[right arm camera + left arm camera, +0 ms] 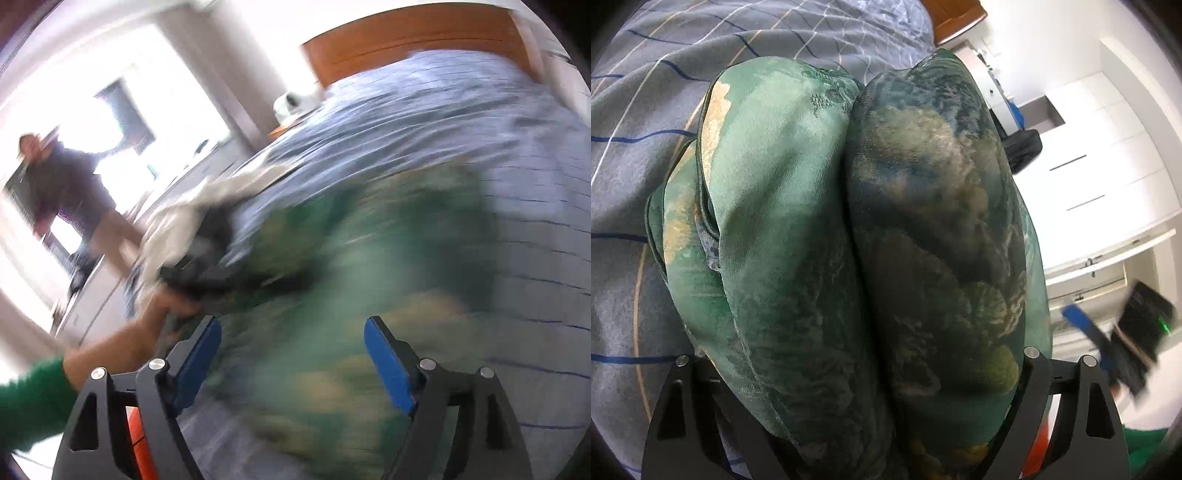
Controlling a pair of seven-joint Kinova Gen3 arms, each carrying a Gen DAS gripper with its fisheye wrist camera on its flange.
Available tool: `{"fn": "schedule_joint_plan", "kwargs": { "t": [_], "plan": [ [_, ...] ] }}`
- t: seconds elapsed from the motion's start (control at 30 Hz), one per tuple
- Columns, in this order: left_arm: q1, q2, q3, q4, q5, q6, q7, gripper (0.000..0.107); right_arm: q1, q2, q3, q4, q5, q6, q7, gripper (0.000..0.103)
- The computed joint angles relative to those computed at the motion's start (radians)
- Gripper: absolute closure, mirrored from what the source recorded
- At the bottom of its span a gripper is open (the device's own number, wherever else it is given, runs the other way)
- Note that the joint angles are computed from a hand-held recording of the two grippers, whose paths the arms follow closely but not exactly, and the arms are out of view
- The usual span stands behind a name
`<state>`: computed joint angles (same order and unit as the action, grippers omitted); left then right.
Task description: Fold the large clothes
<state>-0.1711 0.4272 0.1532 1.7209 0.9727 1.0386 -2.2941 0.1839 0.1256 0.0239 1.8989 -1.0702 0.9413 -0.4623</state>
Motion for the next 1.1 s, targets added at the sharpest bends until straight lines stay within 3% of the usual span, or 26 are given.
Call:
{"fn": "schedule_joint_plan", "kwargs": {
  "t": [0.07,0.13,0.23,0.3,0.37,0.43,0.5,0.57,0.63,0.7,0.8,0.93,1.0,1.1],
  "plan": [
    [0.001,0.003,-0.001,-0.009,-0.003,0.004,0.008,0.019,0.042,0.078,0.052,-0.067,0.046,0.041,-0.06,0.02],
    [-0.003,-0.005,-0.002,0.002,-0.004,0.004,0.006,0.019,0.116,0.17,0.03,-0.136,0.089,0.09,-0.139,0.019],
    [-0.02,-0.035,0.016,0.06,0.005,-0.016,-0.018,0.019,0.246,0.309,-0.086,-0.191,0.075,0.183,-0.188,0.02],
    [-0.077,-0.035,0.098,0.072,-0.018,-0.051,0.001,0.019,0.311,0.402,-0.179,-0.236,0.068,0.227,-0.208,0.02],
    [-0.128,-0.024,0.176,0.071,-0.052,-0.085,0.031,0.019,0.344,0.462,-0.255,-0.253,0.047,0.221,-0.232,0.013],
    [-0.109,-0.037,0.183,0.066,-0.089,-0.12,0.107,0.021,0.303,0.459,-0.267,-0.273,0.088,0.153,-0.29,0.013],
    [-0.026,-0.082,0.141,0.074,-0.144,-0.197,0.188,0.026,0.21,0.419,-0.224,-0.285,0.169,0.072,-0.324,0.02],
    [0.067,-0.154,0.1,0.092,-0.225,-0.27,0.27,0.042,0.117,0.337,-0.177,-0.266,0.251,-0.01,-0.302,0.028],
    [0.16,-0.238,0.062,0.123,-0.306,-0.337,0.351,0.051,0.025,0.245,-0.12,-0.208,0.3,-0.091,-0.281,0.034],
    [0.252,-0.299,0.015,0.134,-0.384,-0.372,0.432,0.052,-0.044,0.16,-0.074,-0.128,0.285,-0.172,-0.205,0.037],
    [0.336,-0.373,-0.043,0.141,-0.412,-0.392,0.508,0.052,-0.007,0.059,-0.118,-0.033,0.185,-0.244,-0.083,0.041],
    [0.307,-0.394,-0.037,0.093,-0.333,-0.37,0.448,0.052,0.162,0.005,-0.222,-0.029,0.025,-0.175,0.075,0.04],
    [0.307,-0.366,-0.037,0.033,-0.321,-0.371,0.438,0.052,0.175,0.037,-0.213,-0.075,-0.04,-0.136,0.114,0.04],
    [0.319,-0.285,-0.022,-0.074,-0.365,-0.396,0.483,0.052,0.105,0.113,-0.099,-0.193,-0.08,-0.083,0.118,0.04]
  ]
}}
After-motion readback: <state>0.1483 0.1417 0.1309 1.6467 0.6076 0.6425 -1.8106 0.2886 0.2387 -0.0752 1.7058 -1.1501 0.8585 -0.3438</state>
